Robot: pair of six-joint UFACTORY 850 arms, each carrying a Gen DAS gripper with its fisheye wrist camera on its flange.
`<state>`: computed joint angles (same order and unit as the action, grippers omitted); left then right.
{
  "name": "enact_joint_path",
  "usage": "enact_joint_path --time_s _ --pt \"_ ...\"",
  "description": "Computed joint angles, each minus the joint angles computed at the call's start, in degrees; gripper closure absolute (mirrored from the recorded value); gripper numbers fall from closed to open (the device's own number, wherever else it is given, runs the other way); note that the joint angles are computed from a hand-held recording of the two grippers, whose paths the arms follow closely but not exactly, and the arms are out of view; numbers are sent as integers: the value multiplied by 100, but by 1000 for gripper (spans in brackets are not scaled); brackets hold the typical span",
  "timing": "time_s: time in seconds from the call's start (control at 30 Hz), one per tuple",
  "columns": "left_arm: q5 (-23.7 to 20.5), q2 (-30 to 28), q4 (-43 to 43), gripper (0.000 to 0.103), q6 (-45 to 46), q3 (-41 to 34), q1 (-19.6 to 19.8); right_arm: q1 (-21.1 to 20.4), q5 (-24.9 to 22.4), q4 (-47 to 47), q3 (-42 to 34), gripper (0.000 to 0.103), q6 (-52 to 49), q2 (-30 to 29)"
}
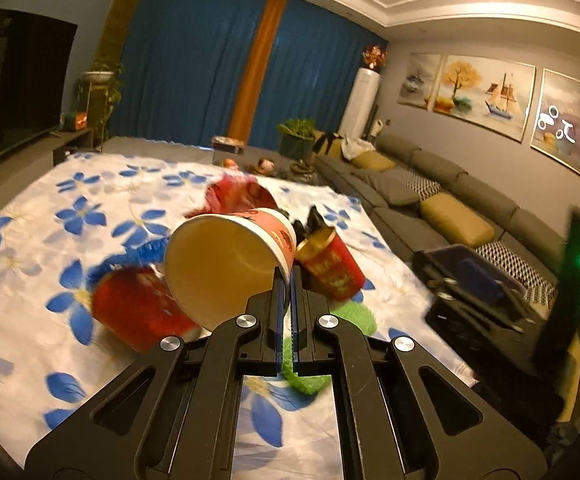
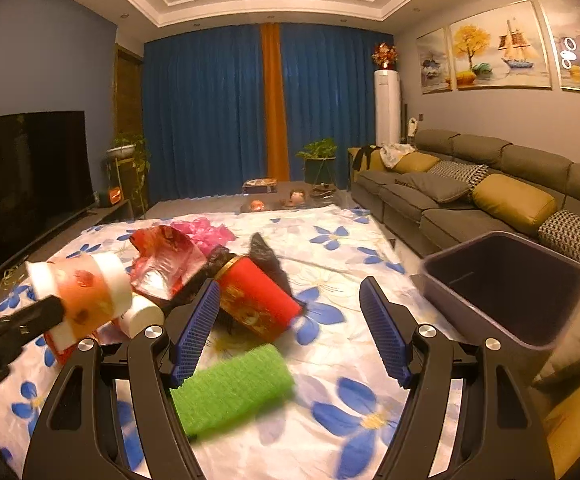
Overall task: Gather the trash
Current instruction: 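Close the left tool on the rim of the white-orange paper cup, then close the right tool on the red cup with gold rim while the left holds its cup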
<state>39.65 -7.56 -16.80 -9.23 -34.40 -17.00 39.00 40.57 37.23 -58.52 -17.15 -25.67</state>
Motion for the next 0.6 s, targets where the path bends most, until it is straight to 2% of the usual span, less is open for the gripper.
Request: enact_joint_path --time_s 0.2,0.37,0.47,0.6 --pt "102 224 -238 101 161 167 237 109 -299 705 -991 32 -991 -685" --pt "91 235 -190 101 138 194 439 120 -567 1540 -1805 37 -1912 -1224" --pt "96 246 -39 101 9 223 522 75 -780 2048 -2227 43 -2372 -1499" --pt "139 249 105 101 -50 256 548 -12 -1062 2558 -2454 59 -2823 -1652"
